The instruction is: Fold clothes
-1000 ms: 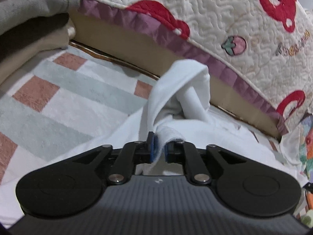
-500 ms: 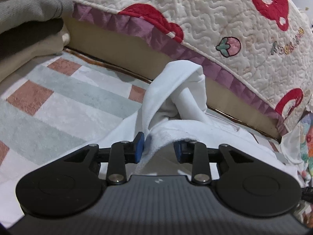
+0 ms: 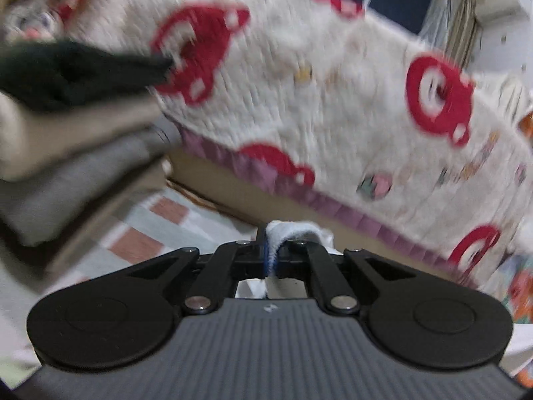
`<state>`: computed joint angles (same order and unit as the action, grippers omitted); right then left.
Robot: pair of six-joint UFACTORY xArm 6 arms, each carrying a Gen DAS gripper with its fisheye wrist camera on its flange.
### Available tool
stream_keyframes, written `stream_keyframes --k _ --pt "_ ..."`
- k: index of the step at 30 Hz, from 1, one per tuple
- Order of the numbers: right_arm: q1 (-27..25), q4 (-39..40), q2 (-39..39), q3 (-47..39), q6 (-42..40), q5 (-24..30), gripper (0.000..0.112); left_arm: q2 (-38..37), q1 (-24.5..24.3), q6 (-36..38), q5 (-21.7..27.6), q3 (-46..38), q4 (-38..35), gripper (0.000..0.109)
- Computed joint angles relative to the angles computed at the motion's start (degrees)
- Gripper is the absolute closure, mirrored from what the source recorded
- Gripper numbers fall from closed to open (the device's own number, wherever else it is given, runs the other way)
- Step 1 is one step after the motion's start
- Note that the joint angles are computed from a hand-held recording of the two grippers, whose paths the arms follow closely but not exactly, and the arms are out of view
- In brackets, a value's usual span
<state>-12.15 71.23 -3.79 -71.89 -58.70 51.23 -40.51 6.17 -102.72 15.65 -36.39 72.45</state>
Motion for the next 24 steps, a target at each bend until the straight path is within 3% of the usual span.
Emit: stream_keyframes --k 2,6,8,11,14,16,18,20,22,24 --pt "-4.3 1.0 -1.7 0.6 0.9 5.7 0.109 -10.0 -5.8 4.9 8.6 5.1 -4.3 0.106" --pt "-8.3 -4.7 -3.7 5.7 1.0 10.1 0.109 -18.6 -18.1 6.5 23.7 10.2 -9.0 0.106" --pt "-7.4 -9.1 -2.6 8.6 4.3 8.6 0.109 -17.3 -18.3 7.9 24.0 11.0 -13.9 0.107" --pt "-3.8 -11.6 1.0 10.8 4.5 2.1 0.109 -10.3 -12.9 14.0 15.5 9.3 -18.8 0.107" --pt "-0.1 -7.7 9.9 1.3 2.4 -0.4 0.109 1.8 -11.2 22.6 13.7 -1.1 -13.6 0.107" --pt "1.9 -4.4 14.4 -9.6 1.9 -1.4 0.109 6.9 -10.1 23.8 13.6 -9.6 -11.6 0.107" --pt "2.6 2.7 16.1 -19.9 -1.9 -1.3 0.109 8.9 -9.2 22.2 13.2 -17.9 -7.3 0.107" --pt "1.3 13.4 14.0 -25.2 -9.6 0.3 0.109 8.2 -11.2 19.5 15.4 -24.5 -1.0 0.107" --pt "-1.6 24.4 8.6 -24.5 -19.3 3.0 0.109 5.4 -14.6 17.7 17.6 -27.3 3.1 0.107" --pt "-6.3 30.7 2.7 -20.0 -25.3 9.9 0.109 1.8 -19.5 17.0 20.9 -27.9 5.5 0.107"
